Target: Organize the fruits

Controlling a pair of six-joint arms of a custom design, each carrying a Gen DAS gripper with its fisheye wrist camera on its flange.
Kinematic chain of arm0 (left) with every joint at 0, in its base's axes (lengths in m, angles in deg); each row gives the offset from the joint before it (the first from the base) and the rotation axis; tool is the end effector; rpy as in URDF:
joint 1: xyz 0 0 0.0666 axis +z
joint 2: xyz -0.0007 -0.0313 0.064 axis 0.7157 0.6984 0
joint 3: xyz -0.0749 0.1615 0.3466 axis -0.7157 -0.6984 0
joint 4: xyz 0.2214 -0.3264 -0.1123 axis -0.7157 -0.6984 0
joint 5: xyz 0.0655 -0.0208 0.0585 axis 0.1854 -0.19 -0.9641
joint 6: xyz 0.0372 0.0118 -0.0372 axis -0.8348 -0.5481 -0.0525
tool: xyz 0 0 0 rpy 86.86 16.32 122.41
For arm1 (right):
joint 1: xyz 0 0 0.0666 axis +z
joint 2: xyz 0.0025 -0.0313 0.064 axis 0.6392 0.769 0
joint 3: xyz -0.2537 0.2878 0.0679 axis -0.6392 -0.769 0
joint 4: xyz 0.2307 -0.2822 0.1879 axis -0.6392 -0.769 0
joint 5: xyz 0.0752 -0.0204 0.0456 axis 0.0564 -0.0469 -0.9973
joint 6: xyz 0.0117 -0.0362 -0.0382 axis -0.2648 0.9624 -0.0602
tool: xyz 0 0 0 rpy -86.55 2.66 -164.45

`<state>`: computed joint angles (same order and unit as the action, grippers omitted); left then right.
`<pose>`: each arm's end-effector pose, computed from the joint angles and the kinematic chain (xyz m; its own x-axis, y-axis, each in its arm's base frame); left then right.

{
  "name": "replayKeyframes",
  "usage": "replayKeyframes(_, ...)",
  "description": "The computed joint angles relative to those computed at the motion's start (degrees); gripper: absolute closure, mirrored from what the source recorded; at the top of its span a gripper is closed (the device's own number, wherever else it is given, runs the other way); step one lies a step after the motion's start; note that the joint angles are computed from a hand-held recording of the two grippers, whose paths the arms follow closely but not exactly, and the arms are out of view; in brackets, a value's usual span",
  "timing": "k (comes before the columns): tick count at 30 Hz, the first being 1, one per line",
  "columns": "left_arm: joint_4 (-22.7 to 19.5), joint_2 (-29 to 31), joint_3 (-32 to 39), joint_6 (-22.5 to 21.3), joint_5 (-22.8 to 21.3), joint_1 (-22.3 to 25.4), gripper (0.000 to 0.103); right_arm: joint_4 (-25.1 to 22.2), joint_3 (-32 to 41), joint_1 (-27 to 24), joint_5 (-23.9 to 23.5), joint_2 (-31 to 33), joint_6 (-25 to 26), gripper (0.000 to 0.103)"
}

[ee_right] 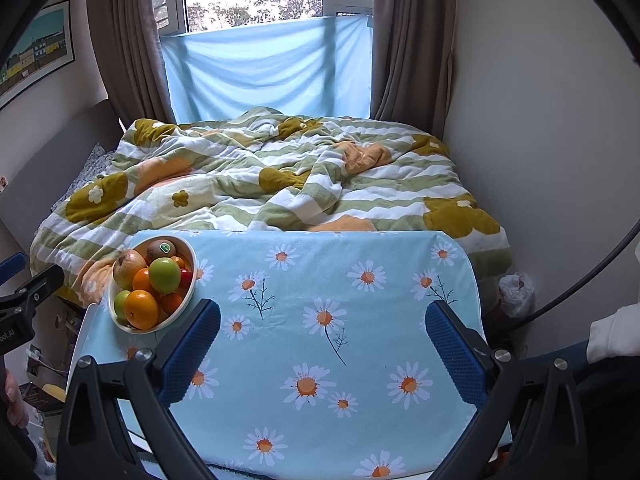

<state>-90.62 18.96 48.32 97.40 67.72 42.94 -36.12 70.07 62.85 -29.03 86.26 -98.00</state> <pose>0.4446 -0.0150 0.5271 -0.6962 -0.1141 -0.7087 -0.1906 0.9812 0.0293 0.4927 0.2059 0.5124 -0.7247 -0.1539 -0.6717 -0.2270 0.9736 0.0218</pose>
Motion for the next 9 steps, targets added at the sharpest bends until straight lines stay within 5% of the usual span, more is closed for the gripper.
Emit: replayKeyframes(9, 0.76, -0.08, -0.32, -0.41, 0.11, 0.64, 0.0, -0.32, 0.66, 0.34, 0.2, 0.3, -0.27, 0.001)
